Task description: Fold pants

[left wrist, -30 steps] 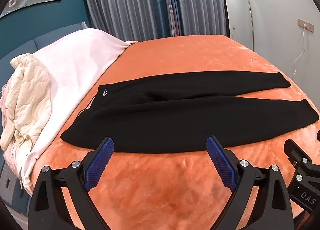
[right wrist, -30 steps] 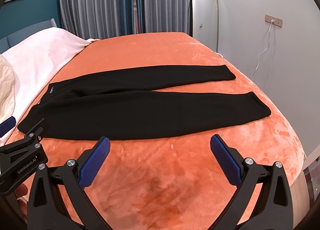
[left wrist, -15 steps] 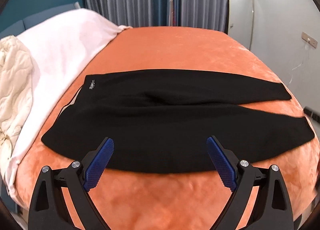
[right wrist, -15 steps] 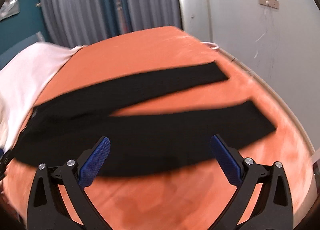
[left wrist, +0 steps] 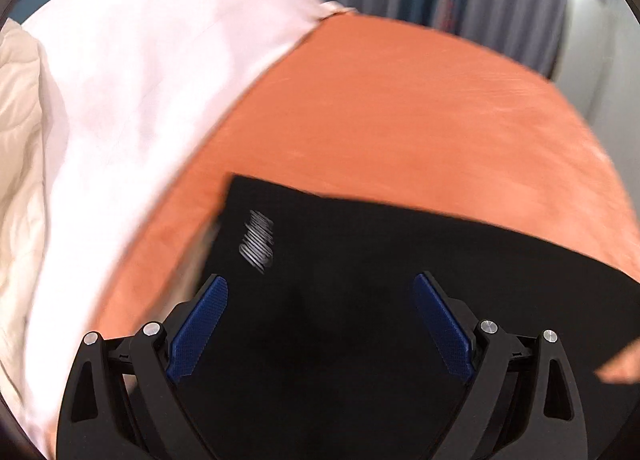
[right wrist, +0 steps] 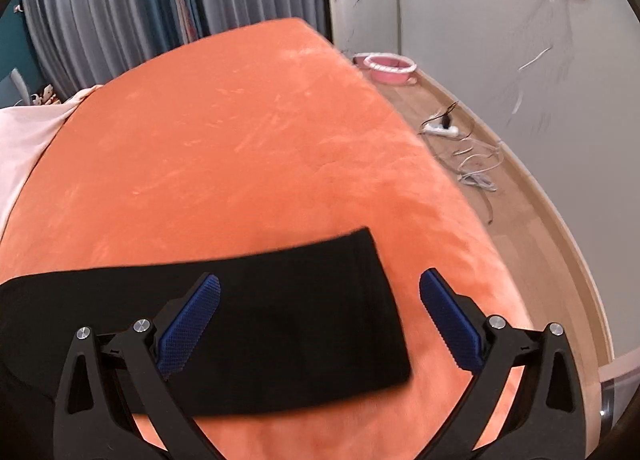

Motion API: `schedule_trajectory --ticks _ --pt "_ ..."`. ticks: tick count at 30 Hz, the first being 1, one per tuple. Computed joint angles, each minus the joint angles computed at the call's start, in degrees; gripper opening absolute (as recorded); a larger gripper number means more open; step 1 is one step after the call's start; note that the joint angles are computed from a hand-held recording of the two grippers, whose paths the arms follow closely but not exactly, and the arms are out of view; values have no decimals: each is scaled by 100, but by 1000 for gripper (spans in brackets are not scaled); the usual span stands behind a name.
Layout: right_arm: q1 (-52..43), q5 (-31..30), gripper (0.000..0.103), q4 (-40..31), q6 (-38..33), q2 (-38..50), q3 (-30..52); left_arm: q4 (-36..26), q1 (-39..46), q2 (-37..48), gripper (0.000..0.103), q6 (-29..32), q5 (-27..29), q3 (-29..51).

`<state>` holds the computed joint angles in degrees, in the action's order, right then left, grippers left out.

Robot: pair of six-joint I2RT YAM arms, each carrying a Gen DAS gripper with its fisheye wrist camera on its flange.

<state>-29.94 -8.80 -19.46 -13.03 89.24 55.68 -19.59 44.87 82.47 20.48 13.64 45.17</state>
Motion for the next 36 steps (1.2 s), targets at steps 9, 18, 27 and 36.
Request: schedule_trajectory --ticks 9,18,27,36 --pt "-5 -563 93 296 348 1533 732 -535 -115 3312 92 -748 -618 2918" --pt "133 -647 12 305 167 1258 598 -613 222 2939 22 -602 374 2735" --pt "-1439 -3145 11 -612 -1038 -2432 -801 -4206 3594 923 22 4014 3893 2407" --pt "-5277 -4498 12 -4482 -6749 -2372 -1132 -3754 5363 1722 23 6326 2628 1661"
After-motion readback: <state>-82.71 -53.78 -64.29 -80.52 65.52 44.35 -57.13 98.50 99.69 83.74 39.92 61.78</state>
